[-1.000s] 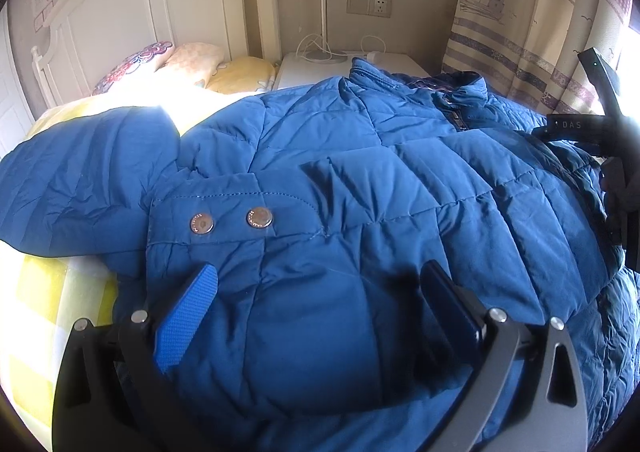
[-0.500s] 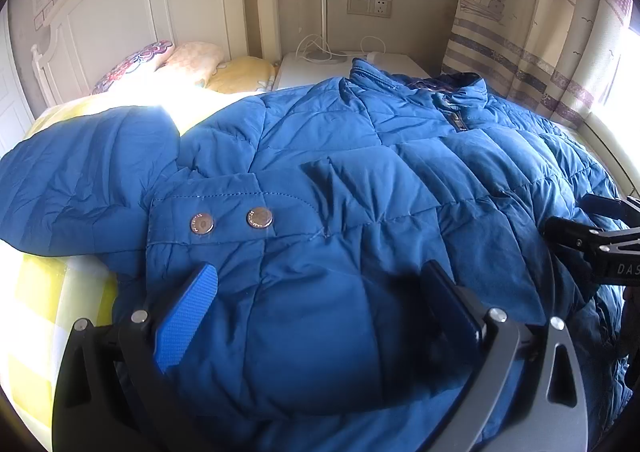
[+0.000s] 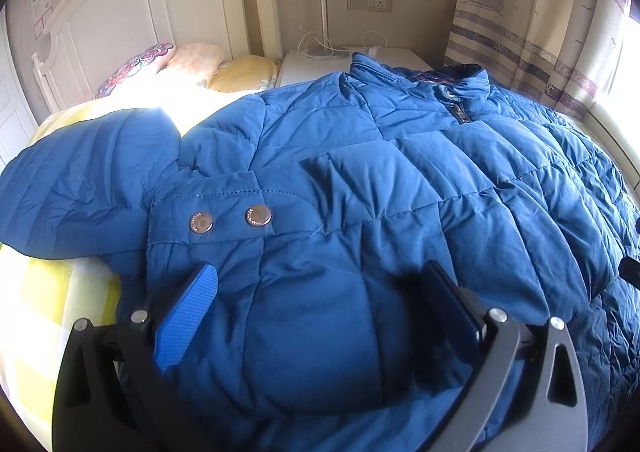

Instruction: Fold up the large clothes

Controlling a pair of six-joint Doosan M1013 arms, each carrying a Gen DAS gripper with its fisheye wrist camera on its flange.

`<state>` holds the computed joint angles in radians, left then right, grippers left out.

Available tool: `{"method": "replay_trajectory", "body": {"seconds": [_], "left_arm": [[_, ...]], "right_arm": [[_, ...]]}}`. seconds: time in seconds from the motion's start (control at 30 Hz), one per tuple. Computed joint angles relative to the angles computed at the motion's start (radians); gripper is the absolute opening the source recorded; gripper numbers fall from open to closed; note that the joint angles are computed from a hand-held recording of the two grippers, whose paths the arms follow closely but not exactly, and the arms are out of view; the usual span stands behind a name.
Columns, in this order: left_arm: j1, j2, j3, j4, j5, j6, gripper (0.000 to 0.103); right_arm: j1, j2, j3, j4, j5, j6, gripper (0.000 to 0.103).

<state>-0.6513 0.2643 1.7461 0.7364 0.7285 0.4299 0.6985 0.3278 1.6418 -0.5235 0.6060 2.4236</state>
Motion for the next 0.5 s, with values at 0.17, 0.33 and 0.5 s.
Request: {"method": "replay_trajectory", "body": {"seconds": [0.17, 0.33, 0.5], "left_arm": [[-0.001, 0.002, -0.003, -0.003, 0.005, 0.009, 0.101], [0.002, 0.0, -0.001, -0.009, -0.004, 0.01, 0.101], [0.007, -0.006, 0.007, -0.011, -0.027, 0.001, 0.101]], "right_arm": [[-0.049, 0.004, -0.017, 0.173, 0.039, -0.152, 0.098], [-0.089, 0.06, -0.134, 0.169, 0.027, -0.123, 0.098], [-0.138, 0.214, -0.328, 0.309, 0.236, -0.242, 0.099]]}}
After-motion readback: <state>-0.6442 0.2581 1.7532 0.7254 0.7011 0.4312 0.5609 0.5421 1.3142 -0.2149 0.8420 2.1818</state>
